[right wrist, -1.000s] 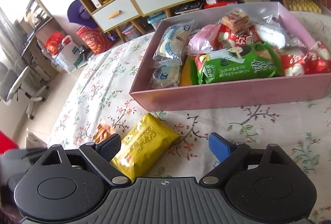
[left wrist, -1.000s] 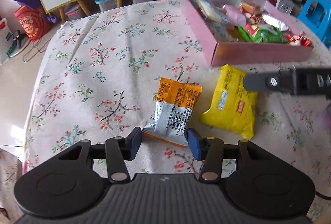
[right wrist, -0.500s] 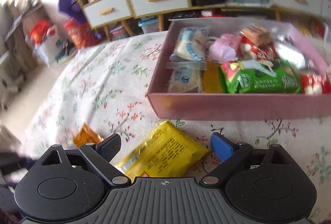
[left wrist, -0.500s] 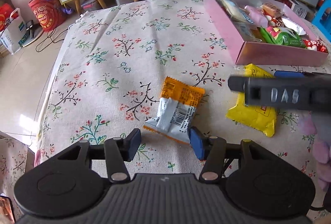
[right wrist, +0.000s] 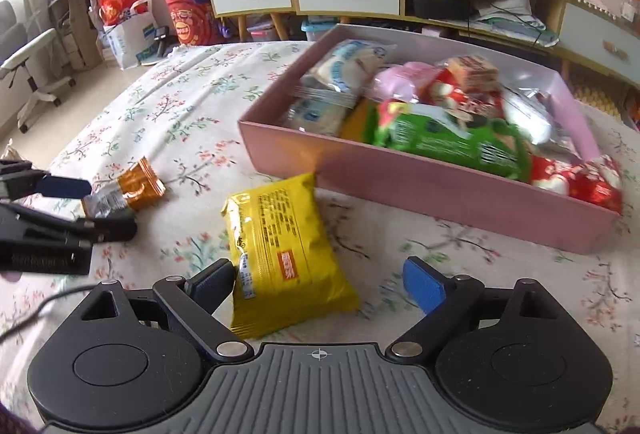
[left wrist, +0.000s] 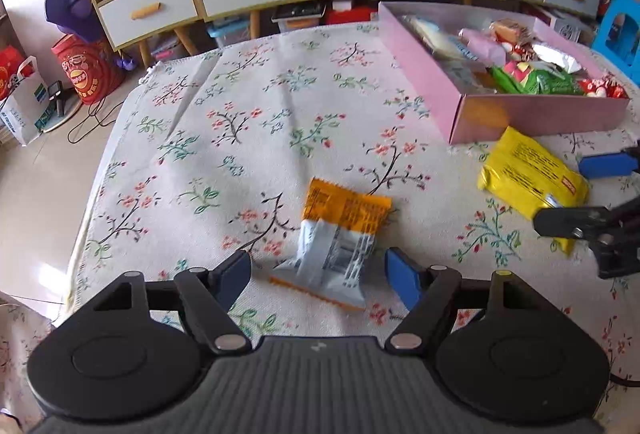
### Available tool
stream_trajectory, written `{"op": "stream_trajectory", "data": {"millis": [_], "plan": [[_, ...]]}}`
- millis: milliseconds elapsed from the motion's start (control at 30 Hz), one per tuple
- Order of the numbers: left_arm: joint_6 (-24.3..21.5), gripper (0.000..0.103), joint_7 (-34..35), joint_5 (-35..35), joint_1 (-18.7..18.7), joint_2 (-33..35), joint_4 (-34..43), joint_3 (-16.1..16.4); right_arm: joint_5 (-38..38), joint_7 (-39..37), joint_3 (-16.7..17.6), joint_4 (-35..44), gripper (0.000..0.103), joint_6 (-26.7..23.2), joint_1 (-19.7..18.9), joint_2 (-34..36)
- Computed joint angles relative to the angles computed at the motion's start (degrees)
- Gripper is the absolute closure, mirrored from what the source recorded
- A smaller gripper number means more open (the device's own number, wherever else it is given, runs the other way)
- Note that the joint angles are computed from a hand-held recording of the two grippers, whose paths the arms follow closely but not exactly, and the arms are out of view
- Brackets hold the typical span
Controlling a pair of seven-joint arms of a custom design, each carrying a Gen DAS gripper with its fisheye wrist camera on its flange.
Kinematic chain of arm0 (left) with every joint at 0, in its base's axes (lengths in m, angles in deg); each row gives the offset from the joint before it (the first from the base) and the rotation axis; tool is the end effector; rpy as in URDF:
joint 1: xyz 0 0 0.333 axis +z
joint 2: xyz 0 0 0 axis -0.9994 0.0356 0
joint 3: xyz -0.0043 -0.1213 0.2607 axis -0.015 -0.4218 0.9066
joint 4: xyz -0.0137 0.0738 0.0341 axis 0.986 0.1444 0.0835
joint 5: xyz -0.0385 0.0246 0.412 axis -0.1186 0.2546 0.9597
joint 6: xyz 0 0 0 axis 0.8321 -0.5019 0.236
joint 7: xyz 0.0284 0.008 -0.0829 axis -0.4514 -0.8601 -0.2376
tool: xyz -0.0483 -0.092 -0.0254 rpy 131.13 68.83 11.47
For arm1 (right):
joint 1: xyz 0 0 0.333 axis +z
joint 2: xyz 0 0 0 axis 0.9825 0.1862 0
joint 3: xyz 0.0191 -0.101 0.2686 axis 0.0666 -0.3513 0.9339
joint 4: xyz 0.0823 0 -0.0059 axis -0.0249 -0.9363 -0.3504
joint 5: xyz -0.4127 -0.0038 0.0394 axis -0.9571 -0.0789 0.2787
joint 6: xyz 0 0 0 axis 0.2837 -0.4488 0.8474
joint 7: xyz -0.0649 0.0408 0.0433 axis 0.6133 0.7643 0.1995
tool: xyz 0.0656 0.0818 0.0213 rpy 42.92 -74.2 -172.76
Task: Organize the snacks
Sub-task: 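Grasp the orange-white packet with the left tool while the right tool grasps the yellow packet, then carry the orange-white and yellow packets into the pink box and open both tools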
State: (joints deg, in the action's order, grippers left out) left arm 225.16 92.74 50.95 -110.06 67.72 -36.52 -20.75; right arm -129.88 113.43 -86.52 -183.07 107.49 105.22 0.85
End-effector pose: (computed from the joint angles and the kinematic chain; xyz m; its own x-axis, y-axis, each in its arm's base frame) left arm 0.6833 -0.3873 0.3379 -0.6142 -0.7809 -0.1136 -0.5657 0.5361 -0.6265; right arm 0.6316 0.2491 0.3329 -0.1864 -0.9788 -0.0852 -0.7193 0.1950 -0.6668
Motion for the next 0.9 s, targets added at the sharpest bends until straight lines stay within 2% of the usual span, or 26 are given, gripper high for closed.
{"op": "stream_trajectory", "data": {"millis": [200, 400, 567, 733, 800, 900], "plan": [[0.7, 0.034, -0.1, -0.6, 0.0, 0.4, 0.1, -0.4, -1.9, 1.4, -0.8, -1.6, 0.011, 3.9, 0.0, -0.5], [-0.1, 0.042, 1.2, -2.7, 1.0, 0.8, 0.7, -2.0, -1.9, 1.5, -2.0, 1.2, 0.012, 4.6, 1.2, 1.8], [-0.5, 0.05, 2.0, -3.6, 1.0, 1.0, 1.2, -2.3, -2.4, 0.8, -2.8, 2.8, 0.023, 3.6, 2.3, 2.9], [-1.2, 0.06, 1.7, -3.8, 0.4, 0.9, 1.5, -2.0, -4.0, -1.4, -2.6, 2.9, 0.044, 3.1, 2.5, 2.8], [-1.6, 0.066, 1.6, -3.9, 0.3, 0.9, 1.7, -2.1, -3.1, -2.9, -2.0, 2.7, 0.048, 3.1, 1.9, 2.6], [-2.0, 0.067, 0.4, -3.1, -0.6, 0.9, 1.9, -1.2, -1.2, -5.2, -1.1, 2.1, 0.049, 3.4, 1.0, 2.0]]}}
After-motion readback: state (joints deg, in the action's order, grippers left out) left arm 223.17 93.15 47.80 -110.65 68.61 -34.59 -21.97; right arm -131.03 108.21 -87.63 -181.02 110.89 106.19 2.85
